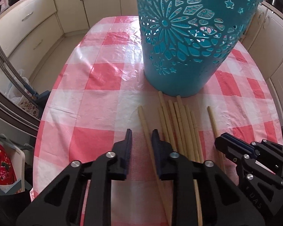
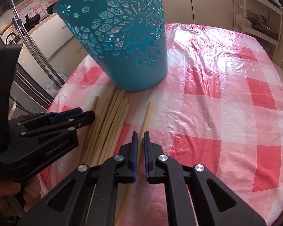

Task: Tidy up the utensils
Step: 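Lower the left tool onto the chopstick bundle and grasp one chopstick, then lift the chopstick with the left tool over the teal basket and release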

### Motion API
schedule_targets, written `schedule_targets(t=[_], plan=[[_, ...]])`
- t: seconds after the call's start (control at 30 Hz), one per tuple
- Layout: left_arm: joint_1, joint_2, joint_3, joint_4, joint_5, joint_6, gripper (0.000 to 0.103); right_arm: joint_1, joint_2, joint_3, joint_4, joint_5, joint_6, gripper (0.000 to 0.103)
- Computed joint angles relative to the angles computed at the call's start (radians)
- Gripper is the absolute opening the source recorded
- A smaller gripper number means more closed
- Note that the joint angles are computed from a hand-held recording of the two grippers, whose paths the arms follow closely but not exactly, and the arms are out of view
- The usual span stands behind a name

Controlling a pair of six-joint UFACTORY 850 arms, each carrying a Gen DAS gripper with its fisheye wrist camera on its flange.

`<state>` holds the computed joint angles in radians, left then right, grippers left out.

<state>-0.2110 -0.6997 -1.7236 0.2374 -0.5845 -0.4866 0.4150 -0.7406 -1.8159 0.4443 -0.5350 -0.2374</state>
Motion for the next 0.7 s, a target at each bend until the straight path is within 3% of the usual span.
schedule_targets(t=[0.03,0.07,0.17,0.5,0.7], plan=[[0.002,-0.001,-0.003,-0.024,-0.002,0.026,0.006,0.0,-0.001,-0.001,0.0,0.001,-0.001,0.007],[0.007,0.0,-0.004,-0.068,-0.005,0.066,0.005,0.001,-0.001,0.0,-0.002,0.002,-0.001,0.007],[0.022,0.016,0.012,-0.154,-0.005,0.138,0.005,0.003,0.002,0.003,-0.004,0.007,-0.002,0.007],[0.068,0.211,0.172,-0.271,0.117,0.242,0.005,0.015,0.006,0.014,-0.039,0.027,0.015,0.007],[0.092,0.294,0.168,-0.334,0.172,0.304,0.005,0.018,0.01,0.021,-0.046,0.034,0.013,0.007]])
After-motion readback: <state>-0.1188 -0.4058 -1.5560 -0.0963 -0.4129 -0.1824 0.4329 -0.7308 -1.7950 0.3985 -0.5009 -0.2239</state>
